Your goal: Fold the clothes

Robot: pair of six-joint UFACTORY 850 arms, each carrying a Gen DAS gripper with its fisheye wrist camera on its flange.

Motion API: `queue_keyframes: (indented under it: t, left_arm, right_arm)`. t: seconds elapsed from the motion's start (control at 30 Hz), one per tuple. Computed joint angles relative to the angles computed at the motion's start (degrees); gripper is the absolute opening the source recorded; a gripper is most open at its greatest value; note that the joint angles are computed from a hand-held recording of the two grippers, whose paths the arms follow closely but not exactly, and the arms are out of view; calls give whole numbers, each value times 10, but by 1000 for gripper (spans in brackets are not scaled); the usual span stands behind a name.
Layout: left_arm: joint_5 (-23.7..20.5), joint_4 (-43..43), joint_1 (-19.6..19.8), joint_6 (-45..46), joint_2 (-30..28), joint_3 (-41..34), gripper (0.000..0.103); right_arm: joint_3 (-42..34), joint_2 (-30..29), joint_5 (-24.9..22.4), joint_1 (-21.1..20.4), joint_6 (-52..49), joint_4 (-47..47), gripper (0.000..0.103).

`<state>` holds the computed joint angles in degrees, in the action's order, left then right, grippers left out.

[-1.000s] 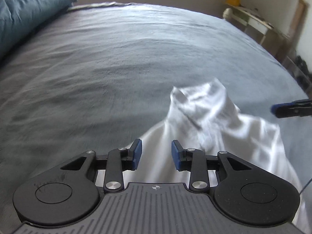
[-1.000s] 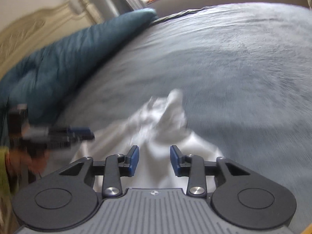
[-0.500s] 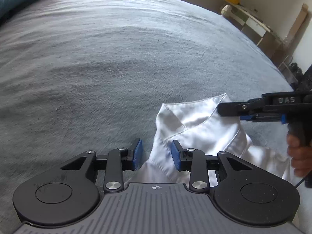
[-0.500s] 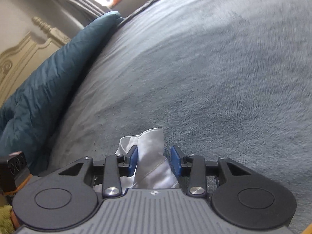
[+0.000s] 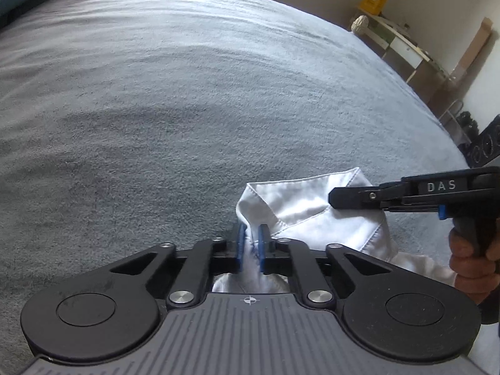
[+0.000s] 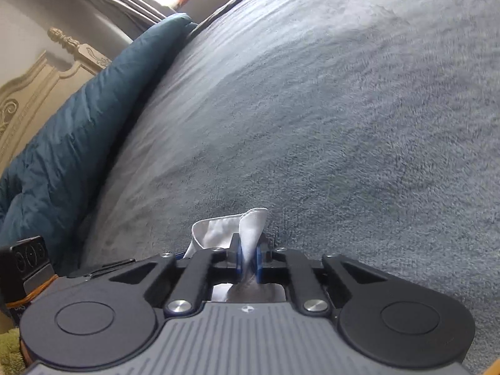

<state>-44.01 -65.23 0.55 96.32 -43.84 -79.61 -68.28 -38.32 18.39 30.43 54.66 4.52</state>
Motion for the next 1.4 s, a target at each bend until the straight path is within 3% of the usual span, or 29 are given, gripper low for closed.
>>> queue_keyframes:
  t: [0.3, 0.63, 0.73, 1.1, 1.4]
  left_arm:
    - [-1, -39, 11, 37, 46, 42, 3]
    - [-18, -36, 39, 73, 140, 122, 3]
    - [-30, 1, 53, 28, 161, 136, 3]
    - [-103, 62, 113, 59, 243, 212, 3]
    - [-168, 143, 179, 98, 288, 260, 3]
  right_arm:
    - [12, 28, 11, 19, -74, 82, 4]
    - [53, 95, 28, 65, -161, 187, 4]
    - [63, 114, 30, 87, -211, 249, 4]
    - [98, 169, 85, 190, -352, 496, 4]
    - [102, 175, 139, 292, -378, 641, 4]
